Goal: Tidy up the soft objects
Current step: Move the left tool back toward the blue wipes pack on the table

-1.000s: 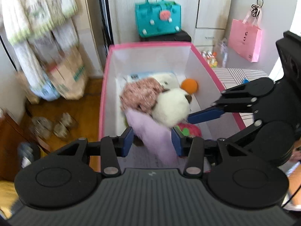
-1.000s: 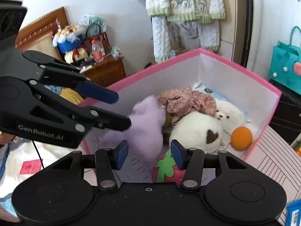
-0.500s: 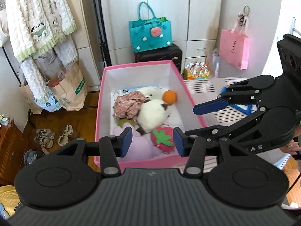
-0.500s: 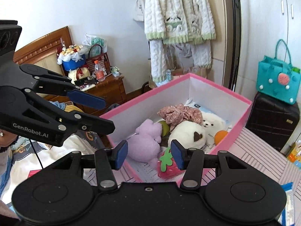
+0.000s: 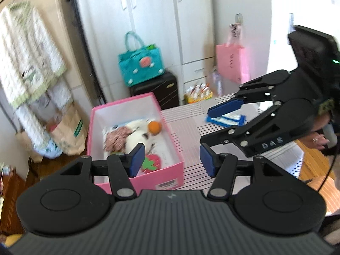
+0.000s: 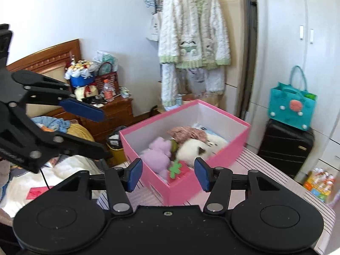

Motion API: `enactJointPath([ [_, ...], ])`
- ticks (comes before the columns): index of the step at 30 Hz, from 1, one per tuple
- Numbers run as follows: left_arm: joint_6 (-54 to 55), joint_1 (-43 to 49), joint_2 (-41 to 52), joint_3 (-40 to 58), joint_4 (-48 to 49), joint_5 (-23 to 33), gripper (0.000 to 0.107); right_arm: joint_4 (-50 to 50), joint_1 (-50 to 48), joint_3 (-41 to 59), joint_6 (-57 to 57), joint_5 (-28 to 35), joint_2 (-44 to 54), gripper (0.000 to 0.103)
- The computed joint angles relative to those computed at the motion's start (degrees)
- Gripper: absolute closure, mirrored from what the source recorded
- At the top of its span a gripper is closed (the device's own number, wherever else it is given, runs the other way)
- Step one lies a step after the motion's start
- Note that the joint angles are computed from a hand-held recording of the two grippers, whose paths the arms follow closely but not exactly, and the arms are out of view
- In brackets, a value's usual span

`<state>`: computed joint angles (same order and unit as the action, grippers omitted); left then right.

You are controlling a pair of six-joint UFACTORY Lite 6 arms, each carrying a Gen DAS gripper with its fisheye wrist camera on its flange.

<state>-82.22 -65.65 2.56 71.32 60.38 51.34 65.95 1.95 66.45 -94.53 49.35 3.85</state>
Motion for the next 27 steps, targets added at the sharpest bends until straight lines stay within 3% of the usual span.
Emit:
enactJointPath([
  [5,-1.5,-2.3,3.6,1.9,2.6,-4.2,0.046,-1.9,-6.4,-4.2,-1.2,0.5,-4.4,0.035],
  [8,-1.2,-1.1,6.4,3.5,3.1,-8.3,0.039,-2.3,-10.7,-6.3,-2.6,0.9,-6.3,0.024],
  [10,-2.2,0.2,7.8,4.1,4.1,-11.3,0.034,-1.9,-13.7,-7.5,-4.5,1.0,-6.7,0.012],
  [20,-1.7,8.2,20.7,13.7,1.6,-23.7,0.014,5.9,-25.1,-6.4,-16.3,1.5,5.2,0.010],
  [23,-6.4,10.7,25.1,16.5,6.1,-28.3,0.007,13.2,-26.8,-5.9,-24.0,-0.9,11.0,0.010],
  [25,-10.3,11.6,29.3,19.8,9.6,-29.3,0.004,17.5,-27.4,-4.5,-27.5,-2.2,15.2,0.010],
  [27,-9.1,12.1,35.2,26.5,7.2,-27.5,0.004,20.8,-28.1,-2.4,-29.8,-2.2,19.5,0.010],
])
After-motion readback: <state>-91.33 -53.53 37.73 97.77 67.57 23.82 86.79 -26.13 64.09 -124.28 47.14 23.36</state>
